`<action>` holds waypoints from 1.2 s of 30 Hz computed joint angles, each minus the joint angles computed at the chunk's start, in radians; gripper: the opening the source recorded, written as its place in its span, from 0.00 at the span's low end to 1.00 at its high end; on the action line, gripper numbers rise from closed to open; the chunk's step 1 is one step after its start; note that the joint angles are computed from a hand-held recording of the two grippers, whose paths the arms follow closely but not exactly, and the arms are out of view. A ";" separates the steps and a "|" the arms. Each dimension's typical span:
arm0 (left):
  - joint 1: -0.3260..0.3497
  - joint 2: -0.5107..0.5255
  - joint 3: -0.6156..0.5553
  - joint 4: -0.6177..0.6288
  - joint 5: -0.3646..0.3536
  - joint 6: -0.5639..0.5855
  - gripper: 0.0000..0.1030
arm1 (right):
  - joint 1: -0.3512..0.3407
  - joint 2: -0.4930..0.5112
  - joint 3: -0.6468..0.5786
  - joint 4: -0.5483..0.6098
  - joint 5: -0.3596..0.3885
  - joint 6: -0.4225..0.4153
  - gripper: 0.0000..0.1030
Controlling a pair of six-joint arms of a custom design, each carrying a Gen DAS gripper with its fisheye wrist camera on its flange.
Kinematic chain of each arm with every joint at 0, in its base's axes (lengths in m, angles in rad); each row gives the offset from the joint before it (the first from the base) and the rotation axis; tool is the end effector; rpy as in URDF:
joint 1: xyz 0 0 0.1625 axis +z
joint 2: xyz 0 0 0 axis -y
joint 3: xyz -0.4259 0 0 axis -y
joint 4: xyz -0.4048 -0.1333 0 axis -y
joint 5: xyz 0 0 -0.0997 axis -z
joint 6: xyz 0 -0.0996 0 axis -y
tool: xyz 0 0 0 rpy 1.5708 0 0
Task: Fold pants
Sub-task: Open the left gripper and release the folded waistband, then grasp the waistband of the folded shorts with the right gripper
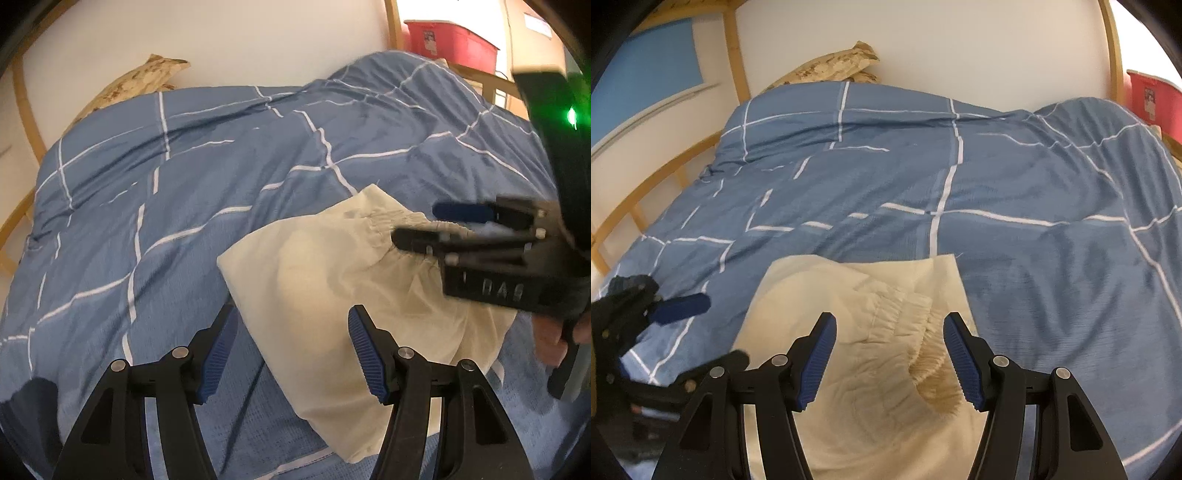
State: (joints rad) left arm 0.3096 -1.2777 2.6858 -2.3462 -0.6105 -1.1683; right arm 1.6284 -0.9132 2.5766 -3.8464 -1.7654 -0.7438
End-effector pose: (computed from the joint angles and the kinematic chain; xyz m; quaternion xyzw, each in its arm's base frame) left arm -0.1586 -0.2764 0.0658 0.1827 0.8353 -0.3153 0.4116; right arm 0.1346 -0.3535 0.0738 0.3432 -0.8853 0.2513 0.1881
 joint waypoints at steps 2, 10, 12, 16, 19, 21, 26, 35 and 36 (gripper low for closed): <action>-0.009 0.006 0.012 -0.015 0.006 -0.023 0.59 | -0.021 0.023 0.012 -0.024 0.009 -0.018 0.59; 0.011 0.058 0.006 -0.041 0.066 -0.166 0.63 | -0.127 0.051 0.101 -0.162 0.094 -0.101 0.59; 0.003 0.074 0.009 -0.034 0.091 -0.249 0.64 | -0.138 0.024 0.112 -0.154 0.129 -0.095 0.59; -0.016 0.101 0.056 -0.177 0.104 -0.171 0.67 | -0.119 -0.006 0.096 -0.123 0.142 -0.061 0.59; -0.043 0.054 0.060 -0.024 0.154 -0.249 0.67 | -0.097 0.009 0.055 -0.099 0.112 -0.024 0.59; -0.049 0.035 0.070 -0.005 0.168 -0.260 0.67 | -0.087 0.022 0.032 -0.073 0.090 -0.006 0.54; 0.001 0.063 0.074 -0.107 0.161 -0.174 0.67 | -0.094 0.049 0.006 -0.026 0.058 0.011 0.41; 0.023 0.084 0.080 -0.157 0.159 -0.156 0.67 | -0.084 0.090 0.041 -0.151 0.004 -0.014 0.29; 0.024 0.083 0.081 -0.159 0.159 -0.155 0.67 | -0.071 0.116 0.046 -0.216 -0.015 -0.031 0.28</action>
State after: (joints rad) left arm 0.3333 -1.1944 2.7671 -2.5055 -0.4516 -1.3229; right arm 1.5575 -0.7975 2.6231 -4.0620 -1.7803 -0.7748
